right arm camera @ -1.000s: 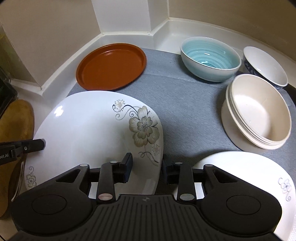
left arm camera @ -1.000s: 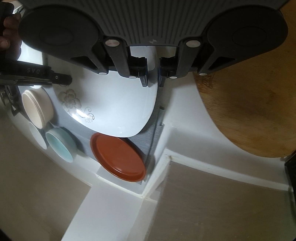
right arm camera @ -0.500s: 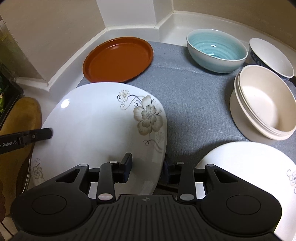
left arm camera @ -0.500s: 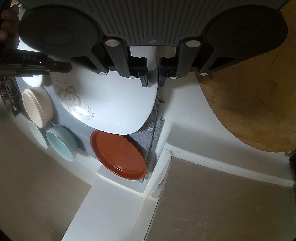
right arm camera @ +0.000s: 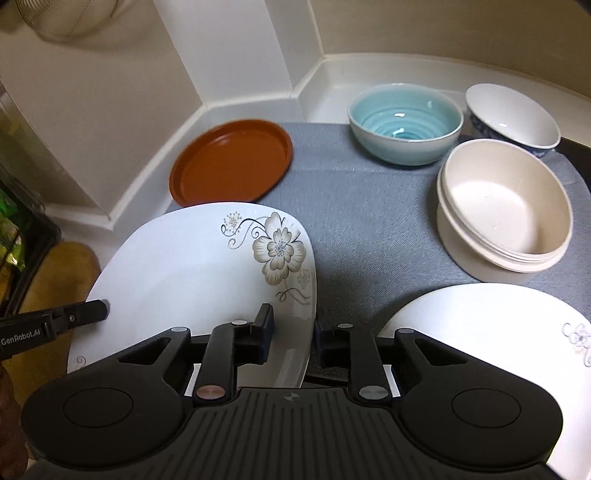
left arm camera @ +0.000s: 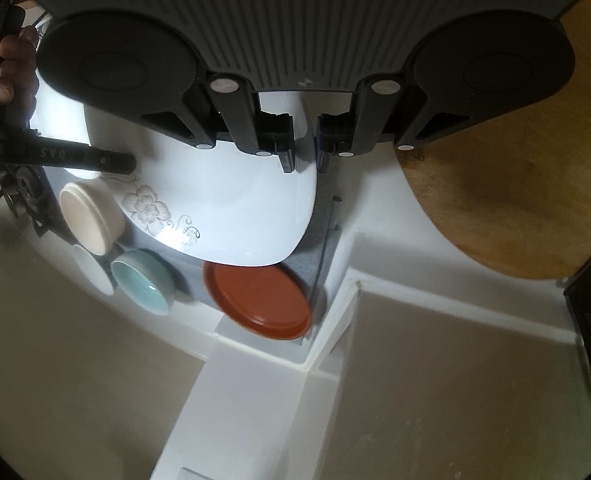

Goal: Organize plates and bowls

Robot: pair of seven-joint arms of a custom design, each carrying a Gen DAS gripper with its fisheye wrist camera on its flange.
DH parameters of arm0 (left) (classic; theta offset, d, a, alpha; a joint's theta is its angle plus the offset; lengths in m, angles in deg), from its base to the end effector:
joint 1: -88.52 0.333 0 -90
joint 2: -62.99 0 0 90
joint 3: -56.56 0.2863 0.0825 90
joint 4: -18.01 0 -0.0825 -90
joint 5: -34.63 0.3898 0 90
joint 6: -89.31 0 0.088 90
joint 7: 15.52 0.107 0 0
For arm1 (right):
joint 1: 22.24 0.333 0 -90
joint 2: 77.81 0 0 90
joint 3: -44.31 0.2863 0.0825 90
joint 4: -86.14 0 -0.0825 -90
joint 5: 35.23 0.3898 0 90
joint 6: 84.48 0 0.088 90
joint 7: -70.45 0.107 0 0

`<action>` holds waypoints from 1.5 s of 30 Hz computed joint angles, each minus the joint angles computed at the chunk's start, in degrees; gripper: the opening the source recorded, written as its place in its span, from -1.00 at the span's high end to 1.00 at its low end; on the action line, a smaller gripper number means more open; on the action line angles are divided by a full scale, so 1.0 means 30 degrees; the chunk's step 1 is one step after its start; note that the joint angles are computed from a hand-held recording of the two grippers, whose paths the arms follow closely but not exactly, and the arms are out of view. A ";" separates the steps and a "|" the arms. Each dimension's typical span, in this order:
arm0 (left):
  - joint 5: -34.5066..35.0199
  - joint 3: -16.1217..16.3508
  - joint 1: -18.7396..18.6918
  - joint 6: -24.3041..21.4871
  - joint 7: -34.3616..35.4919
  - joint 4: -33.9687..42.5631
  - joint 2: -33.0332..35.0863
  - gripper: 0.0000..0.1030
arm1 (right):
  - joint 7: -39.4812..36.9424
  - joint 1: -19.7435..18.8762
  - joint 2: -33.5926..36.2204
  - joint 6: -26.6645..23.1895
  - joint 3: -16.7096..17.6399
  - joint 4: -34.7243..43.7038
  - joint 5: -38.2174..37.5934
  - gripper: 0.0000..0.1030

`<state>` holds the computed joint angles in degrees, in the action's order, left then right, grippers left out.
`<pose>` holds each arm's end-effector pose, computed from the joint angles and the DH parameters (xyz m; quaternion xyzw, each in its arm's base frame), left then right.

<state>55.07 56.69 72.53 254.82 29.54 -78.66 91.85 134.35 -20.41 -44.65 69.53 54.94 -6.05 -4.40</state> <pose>0.6770 -0.2138 0.3561 -0.7228 0.5951 -0.3001 0.1824 0.7076 0.1191 0.3180 -0.7300 0.6043 -0.0511 0.3153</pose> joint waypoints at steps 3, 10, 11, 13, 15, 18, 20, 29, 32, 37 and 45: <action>0.0295 0.0085 -0.0306 0.0108 -0.0104 0.0000 -0.0178 0.78 | -0.0254 -0.0345 -0.0646 0.0538 0.0210 -0.0852 0.0626 0.53; 0.0381 -0.0579 -0.0704 0.0203 0.0994 0.1313 0.0498 0.78 | -0.1326 -0.1184 -0.2805 0.1947 0.0211 -0.3514 0.2552 0.53; 0.0189 -0.0823 -0.0673 0.0074 0.1378 0.1674 0.0746 0.78 | -0.1395 -0.1254 -0.3099 0.2194 0.0106 -0.3898 0.2790 0.53; -0.0302 -0.1339 -0.0603 -0.0201 0.2255 0.2496 0.1346 0.78 | -0.1403 -0.1330 -0.3550 0.2622 -0.0155 -0.4557 0.3118 0.53; -0.0615 -0.1569 -0.0798 -0.0446 0.2916 0.3215 0.1872 0.78 | -0.1330 -0.1467 -0.3862 0.2910 -0.0384 -0.5094 0.3457 0.53; -0.1157 -0.1979 -0.0973 -0.0783 0.4022 0.4120 0.2556 0.78 | -0.1564 -0.1831 -0.4382 0.3491 -0.0533 -0.6078 0.4233 0.53; -0.1504 -0.2173 -0.1124 -0.1129 0.4723 0.4894 0.3123 0.78 | -0.1584 -0.1977 -0.4474 0.3743 -0.0690 -0.6433 0.4553 0.53; -0.1963 -0.1988 -0.2141 -0.2031 0.6098 0.6655 0.4366 0.78 | -0.2490 -0.2801 -0.4815 0.4686 -0.0613 -0.7493 0.6534 0.53; -0.2013 -0.1930 -0.2319 -0.2351 0.6306 0.7262 0.4770 0.78 | -0.3292 -0.3080 -0.4943 0.4993 -0.0398 -0.7848 0.7492 0.53; -0.2009 -0.1867 -0.2531 -0.2720 0.6564 0.7967 0.5212 0.78 | -0.4474 -0.3201 -0.4835 0.5225 -0.0252 -0.7868 0.9071 0.53; -0.2119 -0.1969 -0.2627 -0.3151 0.7140 0.8787 0.5728 0.77 | -0.4762 -0.2997 -0.4577 0.5495 -0.0496 -0.7742 0.9824 0.53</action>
